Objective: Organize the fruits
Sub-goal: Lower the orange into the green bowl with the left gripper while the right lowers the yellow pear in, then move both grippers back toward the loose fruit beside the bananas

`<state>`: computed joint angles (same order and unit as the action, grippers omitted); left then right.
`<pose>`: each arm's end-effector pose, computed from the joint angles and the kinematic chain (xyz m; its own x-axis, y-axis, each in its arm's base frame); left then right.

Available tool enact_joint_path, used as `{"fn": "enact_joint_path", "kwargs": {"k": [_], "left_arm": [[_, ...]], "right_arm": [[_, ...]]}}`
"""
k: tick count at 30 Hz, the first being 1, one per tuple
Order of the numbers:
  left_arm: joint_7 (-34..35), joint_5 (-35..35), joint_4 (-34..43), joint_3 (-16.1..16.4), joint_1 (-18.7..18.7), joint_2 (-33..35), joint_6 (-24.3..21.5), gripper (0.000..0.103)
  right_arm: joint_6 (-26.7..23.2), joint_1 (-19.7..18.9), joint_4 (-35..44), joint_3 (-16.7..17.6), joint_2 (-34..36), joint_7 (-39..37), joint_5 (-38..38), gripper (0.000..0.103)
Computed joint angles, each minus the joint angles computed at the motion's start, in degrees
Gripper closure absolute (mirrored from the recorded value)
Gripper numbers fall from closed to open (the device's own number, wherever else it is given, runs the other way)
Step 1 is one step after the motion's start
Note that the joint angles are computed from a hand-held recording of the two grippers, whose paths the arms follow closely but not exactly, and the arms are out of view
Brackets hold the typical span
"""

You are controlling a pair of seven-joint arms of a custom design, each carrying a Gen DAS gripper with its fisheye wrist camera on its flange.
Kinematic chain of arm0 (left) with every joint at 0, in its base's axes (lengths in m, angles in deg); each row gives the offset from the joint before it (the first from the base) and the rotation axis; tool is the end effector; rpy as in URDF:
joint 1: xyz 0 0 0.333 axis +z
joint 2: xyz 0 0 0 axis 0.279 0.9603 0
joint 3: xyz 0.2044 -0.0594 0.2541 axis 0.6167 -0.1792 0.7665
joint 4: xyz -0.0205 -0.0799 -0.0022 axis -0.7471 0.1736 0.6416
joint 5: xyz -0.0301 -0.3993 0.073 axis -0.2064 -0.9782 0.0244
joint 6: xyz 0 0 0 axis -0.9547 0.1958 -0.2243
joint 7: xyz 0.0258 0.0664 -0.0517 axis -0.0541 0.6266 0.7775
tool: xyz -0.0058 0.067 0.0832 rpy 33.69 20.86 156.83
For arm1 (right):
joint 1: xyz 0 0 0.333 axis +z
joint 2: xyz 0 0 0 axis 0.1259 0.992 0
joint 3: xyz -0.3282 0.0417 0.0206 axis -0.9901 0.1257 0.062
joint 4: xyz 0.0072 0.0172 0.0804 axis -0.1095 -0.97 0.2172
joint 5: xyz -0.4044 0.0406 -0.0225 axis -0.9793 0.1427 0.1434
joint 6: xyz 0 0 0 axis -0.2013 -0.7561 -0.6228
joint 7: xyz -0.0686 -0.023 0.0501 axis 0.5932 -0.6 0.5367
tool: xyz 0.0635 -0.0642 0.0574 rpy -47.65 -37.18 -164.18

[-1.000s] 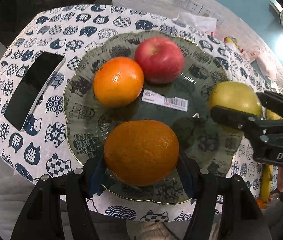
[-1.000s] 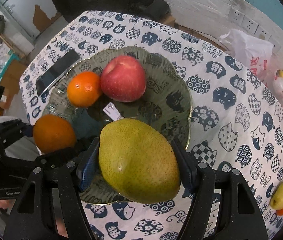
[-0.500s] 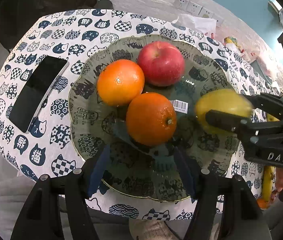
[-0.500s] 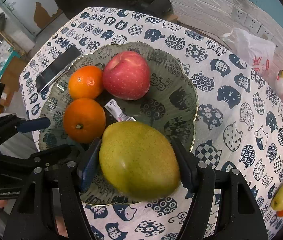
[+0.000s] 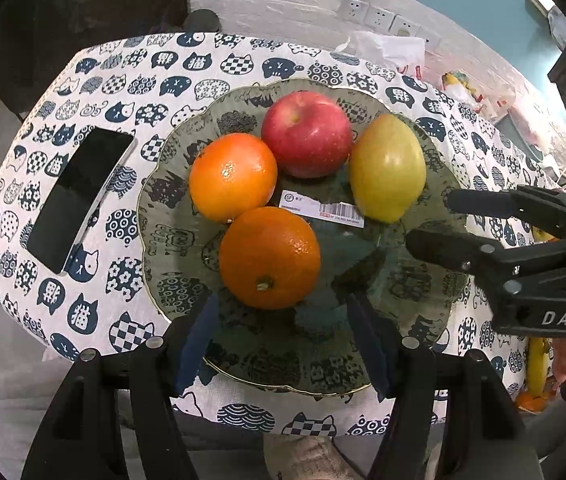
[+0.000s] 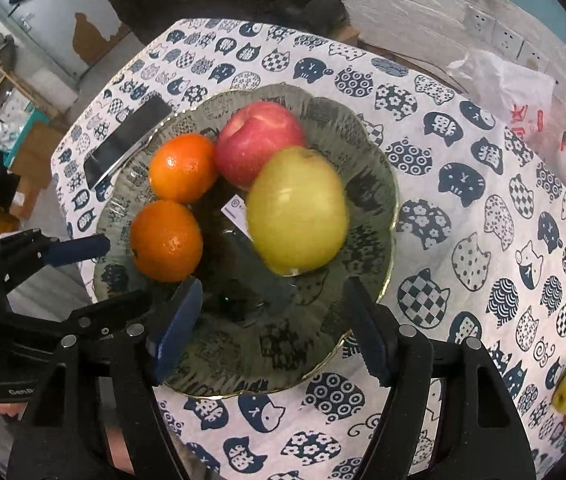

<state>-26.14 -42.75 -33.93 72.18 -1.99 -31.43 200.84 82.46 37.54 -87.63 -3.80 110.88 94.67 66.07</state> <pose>0.5086 -0.3363 0.3924 -0.0344 -0.9922 0.1198 -0.9541 -0.0031 -0.2995 0.5698 0.4459 0.4260 0.4827 -0.8264 -0.2900 -0.8661 -0.4012 -0.2982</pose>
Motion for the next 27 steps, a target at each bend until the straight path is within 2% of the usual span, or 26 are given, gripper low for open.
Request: {"fn": "enact_joint_path", "kwargs": {"k": [4,6,10,15,20,25,27], "left_arm": [[-0.6,1.1,0.8,-0.1,-0.5,0.1,-0.2,0.034],[-1.3,2.6,1.6,-0.1,-1.1,0.3,-0.4,0.028],[-2.4,5.3,3.6,-0.2,-2.2,0.8,-1.3,0.028],[-3.7,8.7,6.9,-0.5,-3.9,1.7,-2.5,0.022],[-3.3,11.0,10.8,-1.0,-5.8,3.3,-4.1,0.022],[-2.7,12.6,15.2,-1.4,-7.9,5.6,-5.9,0.021],[-2.7,13.8,17.4,-1.4,-9.1,6.9,-7.1,0.017]], "right_arm": [[2.4,-0.5,-2.8,-0.3,-2.7,0.7,0.5,0.029],[3.6,-0.7,-4.5,-0.5,-4.2,1.1,0.3,0.028],[5.6,-1.3,-8.1,-1.1,-7.6,2.8,-0.2,0.028],[6.5,-1.3,-12.5,-2.7,-11.9,8.4,-6.0,0.028],[8.1,-2.6,-17.7,-3.5,-16.7,14.2,-11.4,0.02],[8.5,-5.2,-22.9,-3.4,-21.6,18.2,-14.6,0.019],[8.4,-6.2,-24.7,-3.2,-23.5,19.6,-16.3,0.019]]}}
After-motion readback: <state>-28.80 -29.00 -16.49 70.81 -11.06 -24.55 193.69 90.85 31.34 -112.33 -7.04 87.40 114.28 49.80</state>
